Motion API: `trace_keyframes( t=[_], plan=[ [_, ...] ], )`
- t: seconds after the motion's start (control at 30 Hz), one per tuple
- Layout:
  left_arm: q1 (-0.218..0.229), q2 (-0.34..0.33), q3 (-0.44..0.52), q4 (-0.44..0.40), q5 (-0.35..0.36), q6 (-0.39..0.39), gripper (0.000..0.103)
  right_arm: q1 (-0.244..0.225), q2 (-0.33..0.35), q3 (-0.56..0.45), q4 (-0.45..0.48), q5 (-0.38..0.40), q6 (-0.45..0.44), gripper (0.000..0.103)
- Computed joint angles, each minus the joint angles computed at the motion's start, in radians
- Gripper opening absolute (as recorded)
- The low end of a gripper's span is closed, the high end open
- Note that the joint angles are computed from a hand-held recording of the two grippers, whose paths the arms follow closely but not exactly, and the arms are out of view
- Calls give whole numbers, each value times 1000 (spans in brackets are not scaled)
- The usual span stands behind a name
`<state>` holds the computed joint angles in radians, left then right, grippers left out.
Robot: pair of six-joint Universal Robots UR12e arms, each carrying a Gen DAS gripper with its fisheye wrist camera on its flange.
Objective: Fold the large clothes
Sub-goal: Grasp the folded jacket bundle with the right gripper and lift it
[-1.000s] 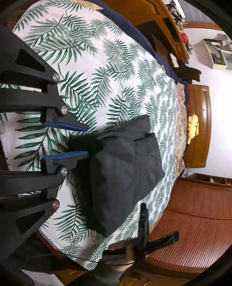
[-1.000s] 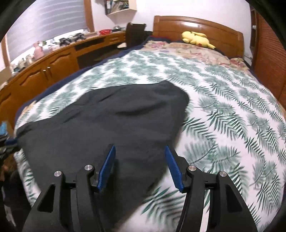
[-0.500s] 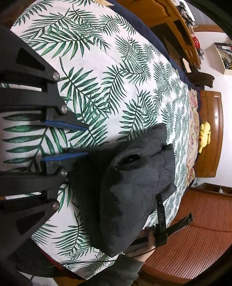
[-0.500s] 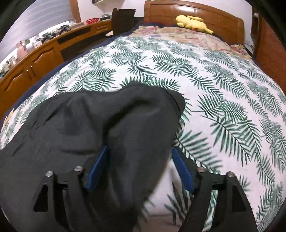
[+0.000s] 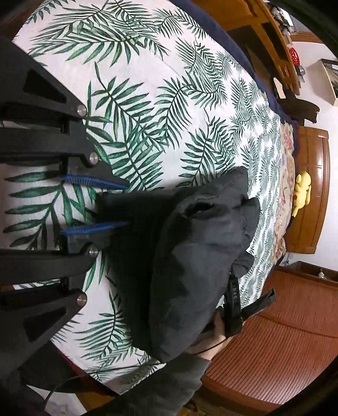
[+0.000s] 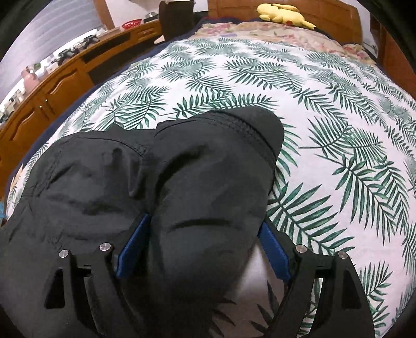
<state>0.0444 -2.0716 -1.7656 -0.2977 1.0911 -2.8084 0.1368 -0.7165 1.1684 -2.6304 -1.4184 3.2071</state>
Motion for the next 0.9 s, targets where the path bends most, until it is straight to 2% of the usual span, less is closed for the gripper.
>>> trace_keyframes(
  t=[0.63,0.77,0.8,0.83,0.9],
  plan=[
    [-9,-17,21,-16,18,-14,24,-5,-1,14,-9,41,21,81],
    [-9,-19,11,21,18,-21,23,-11,-3,15,1,84,43,67],
    [-8,-19,9,28,11,-20,15,-12,-7,17,7,90,56,61],
    [-7,-18,9,23,1,-15,13,-11,-10,19,8,87,57,58],
    [-6,-15,0,53,-3,-20,9,-7,-18,24,3,70,44,44]
  ],
)
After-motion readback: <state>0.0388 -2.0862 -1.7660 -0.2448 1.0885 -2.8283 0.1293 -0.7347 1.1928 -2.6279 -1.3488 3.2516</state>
